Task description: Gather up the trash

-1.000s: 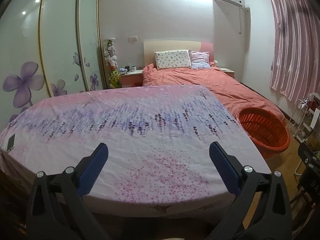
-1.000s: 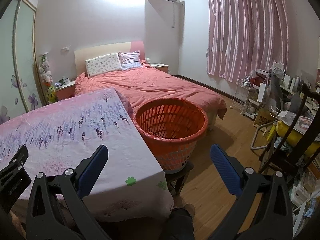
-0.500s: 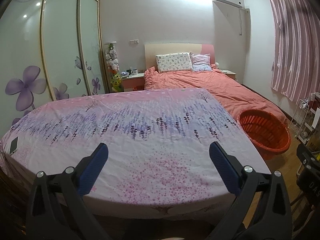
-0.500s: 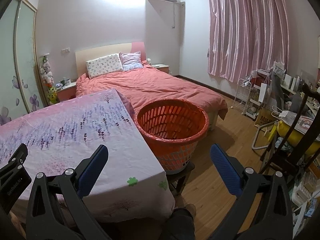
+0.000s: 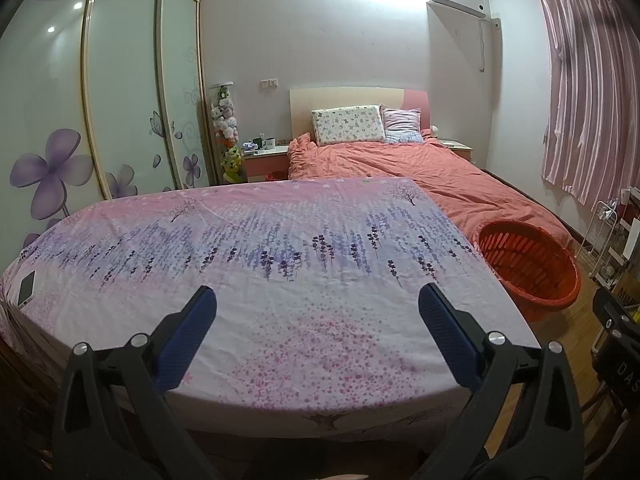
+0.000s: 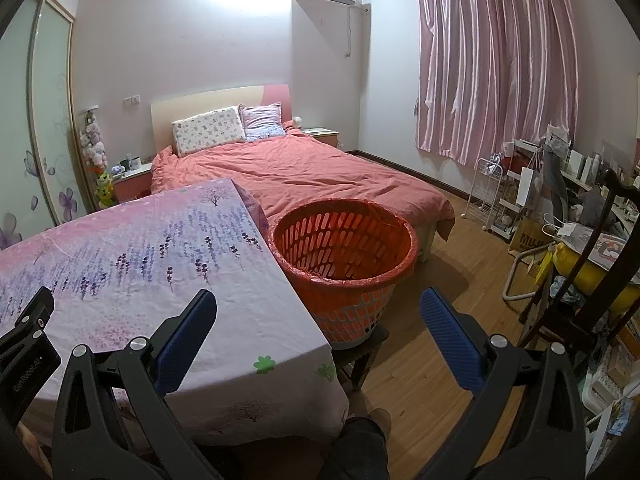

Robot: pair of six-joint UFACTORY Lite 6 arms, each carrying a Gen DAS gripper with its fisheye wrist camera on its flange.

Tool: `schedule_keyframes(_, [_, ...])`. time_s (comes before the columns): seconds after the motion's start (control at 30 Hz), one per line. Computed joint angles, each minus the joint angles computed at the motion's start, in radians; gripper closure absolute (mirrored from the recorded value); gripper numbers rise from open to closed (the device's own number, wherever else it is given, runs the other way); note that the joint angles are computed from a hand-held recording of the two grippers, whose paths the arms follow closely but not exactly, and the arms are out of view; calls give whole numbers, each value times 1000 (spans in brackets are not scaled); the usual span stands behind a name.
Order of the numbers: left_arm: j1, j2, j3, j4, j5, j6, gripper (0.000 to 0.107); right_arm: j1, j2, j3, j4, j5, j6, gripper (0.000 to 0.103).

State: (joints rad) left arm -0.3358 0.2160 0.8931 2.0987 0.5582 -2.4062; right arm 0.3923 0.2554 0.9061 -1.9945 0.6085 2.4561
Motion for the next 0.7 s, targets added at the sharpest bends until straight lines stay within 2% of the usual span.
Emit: schedule_keyframes(0.7, [-3, 6, 8, -9, -2, 4, 8, 1, 1, 1, 0, 1, -1, 2])
